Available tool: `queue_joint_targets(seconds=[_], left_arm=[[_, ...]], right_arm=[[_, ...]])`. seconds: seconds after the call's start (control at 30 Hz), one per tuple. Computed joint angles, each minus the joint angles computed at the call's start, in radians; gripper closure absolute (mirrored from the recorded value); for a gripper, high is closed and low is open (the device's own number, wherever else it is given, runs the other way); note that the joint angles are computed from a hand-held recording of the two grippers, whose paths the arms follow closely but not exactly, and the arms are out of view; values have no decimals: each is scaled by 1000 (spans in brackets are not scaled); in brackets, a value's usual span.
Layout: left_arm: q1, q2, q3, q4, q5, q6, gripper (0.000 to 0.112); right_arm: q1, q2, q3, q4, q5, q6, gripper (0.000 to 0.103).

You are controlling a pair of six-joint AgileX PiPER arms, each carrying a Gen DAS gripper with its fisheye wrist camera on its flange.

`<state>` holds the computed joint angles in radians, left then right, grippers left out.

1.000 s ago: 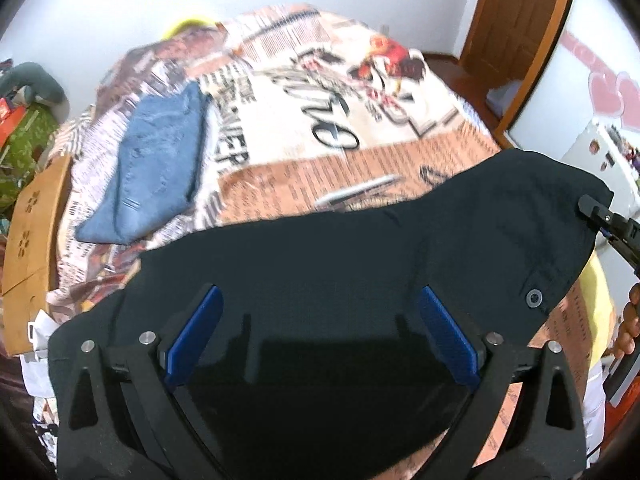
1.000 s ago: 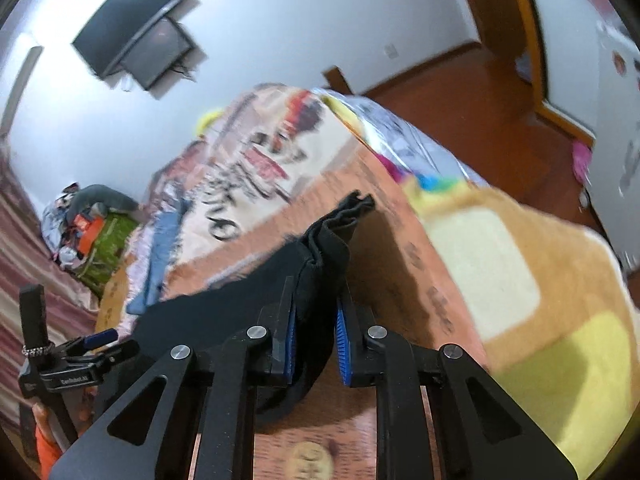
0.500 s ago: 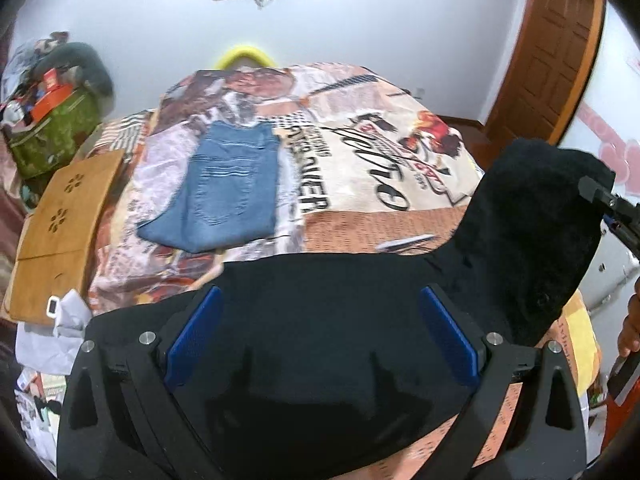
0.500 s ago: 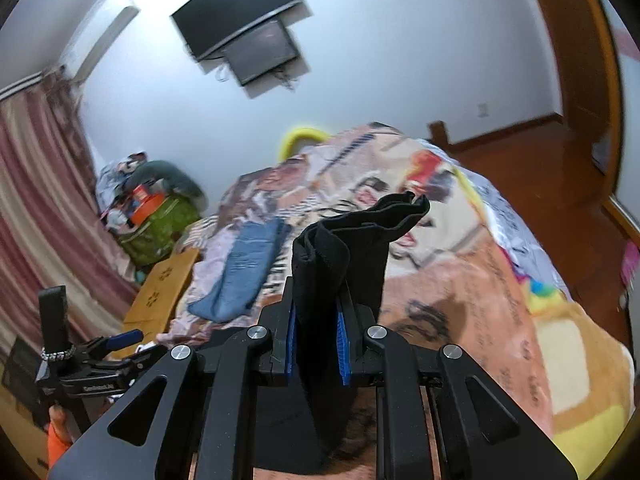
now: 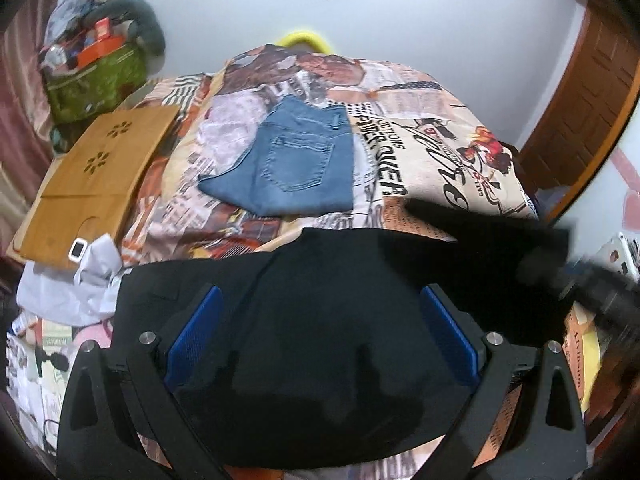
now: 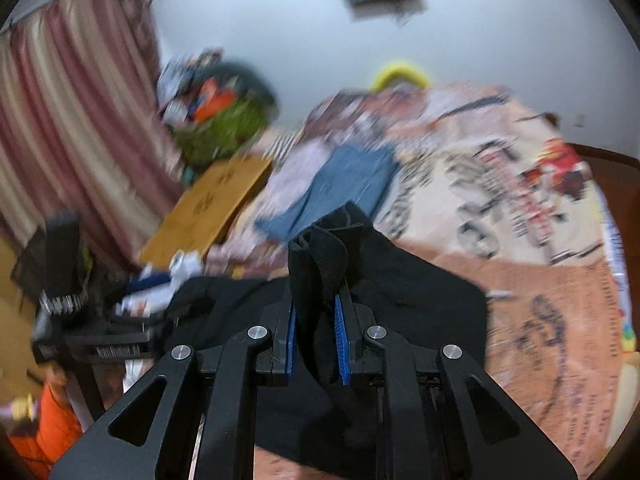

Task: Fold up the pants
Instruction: 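Fold the held edge over onto the trousers and release with the right gripper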

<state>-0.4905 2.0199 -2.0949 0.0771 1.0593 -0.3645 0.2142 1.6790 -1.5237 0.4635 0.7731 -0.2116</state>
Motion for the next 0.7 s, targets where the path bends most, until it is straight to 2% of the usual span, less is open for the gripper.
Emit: queue_joint_targets(seconds=[0.17, 0.33, 0.4, 0.5, 0.57, 0.7], left_arm=[[7, -52, 82, 31, -35, -20, 13], [2, -67, 109, 68, -41, -33, 13], [3, -62, 101, 71, -34, -31, 13], [2, -60, 95, 70, -34, -30, 13], [-1, -51, 78, 71, -29, -28, 13], [-15, -6, -3, 74, 8, -15, 13]], right_arm=[[90, 99, -13, -46, 64, 11, 89], [130, 125, -8, -113, 80, 58, 81], [117, 123, -14, -71, 107, 30, 67], [91, 101, -19, -18, 137, -3, 53], [85, 76, -7, -9, 128, -12, 47], [26, 14, 8, -3, 110, -31, 47]])
